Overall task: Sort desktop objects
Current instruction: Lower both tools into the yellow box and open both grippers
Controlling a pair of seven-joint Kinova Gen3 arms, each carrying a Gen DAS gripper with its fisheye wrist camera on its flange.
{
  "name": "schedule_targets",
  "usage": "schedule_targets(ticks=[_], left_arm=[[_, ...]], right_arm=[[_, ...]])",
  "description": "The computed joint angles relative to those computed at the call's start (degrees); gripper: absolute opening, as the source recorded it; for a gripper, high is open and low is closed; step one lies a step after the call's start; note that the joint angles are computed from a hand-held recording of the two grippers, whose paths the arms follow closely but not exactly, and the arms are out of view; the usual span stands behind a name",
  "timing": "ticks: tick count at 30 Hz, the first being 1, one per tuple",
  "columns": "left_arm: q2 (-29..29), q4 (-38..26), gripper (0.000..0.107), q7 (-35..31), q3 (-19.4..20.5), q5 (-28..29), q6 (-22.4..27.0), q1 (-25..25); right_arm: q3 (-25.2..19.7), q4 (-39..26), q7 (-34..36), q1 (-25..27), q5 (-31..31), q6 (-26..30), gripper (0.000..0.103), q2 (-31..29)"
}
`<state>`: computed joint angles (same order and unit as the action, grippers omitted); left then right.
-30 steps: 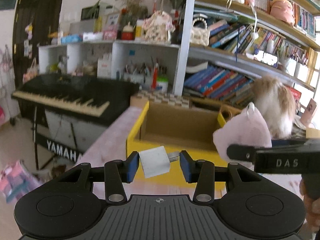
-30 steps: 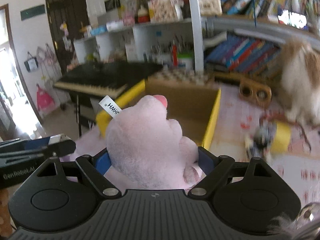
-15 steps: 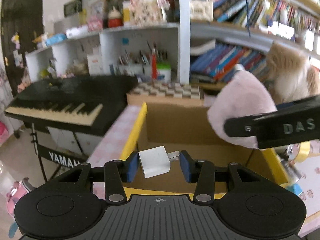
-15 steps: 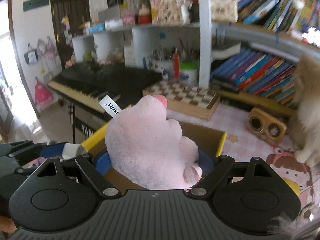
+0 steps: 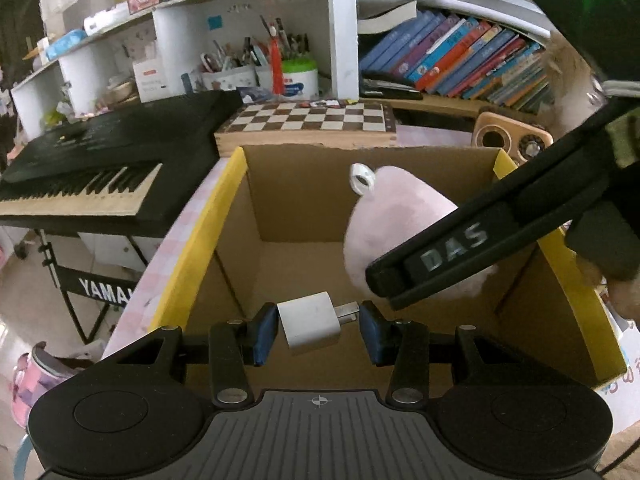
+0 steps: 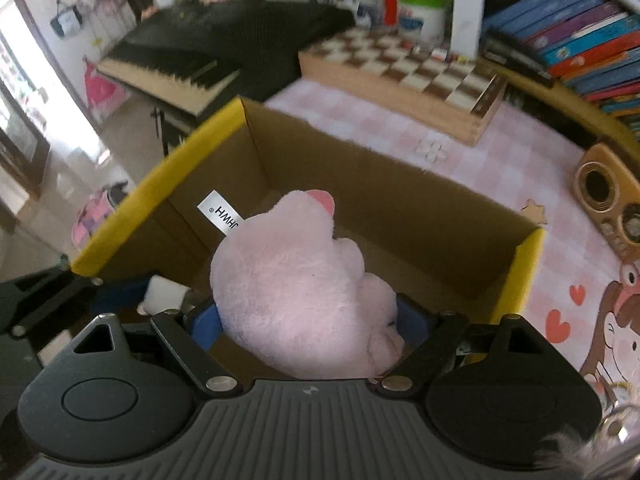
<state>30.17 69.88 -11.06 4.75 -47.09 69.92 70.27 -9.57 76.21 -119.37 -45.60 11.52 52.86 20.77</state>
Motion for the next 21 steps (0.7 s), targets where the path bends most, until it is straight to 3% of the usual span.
schedule_targets(ticks=[3,9,17,21], left_arm=[[0.8,-1.2,0.043,-1.8,0.3,1.0,0.0,-0.8],[1.9,-2.9,0.043,-3.2,-0.3,2.9,0.2,-1.1],[2.9,-3.8,0.043,-3.6,-1.3,4.1,0.3,-1.2],[3.1,-3.7,0.045,-1.8,-2.4,2.2,0.8,0.5]], right_arm=[[-2.9,-3.0,3.6,3.3,-2.0,2.0,0.086,2.2],[0.1,-6.1,7.0,1.9,-4.0,4.3,0.086,4.8],[0.6,-4.9,8.3,2.2,-4.4,3.6,0.089,4.8],[1.0,-3.5,7.3,1.5,-3.5,1.8,0.091,4.0]])
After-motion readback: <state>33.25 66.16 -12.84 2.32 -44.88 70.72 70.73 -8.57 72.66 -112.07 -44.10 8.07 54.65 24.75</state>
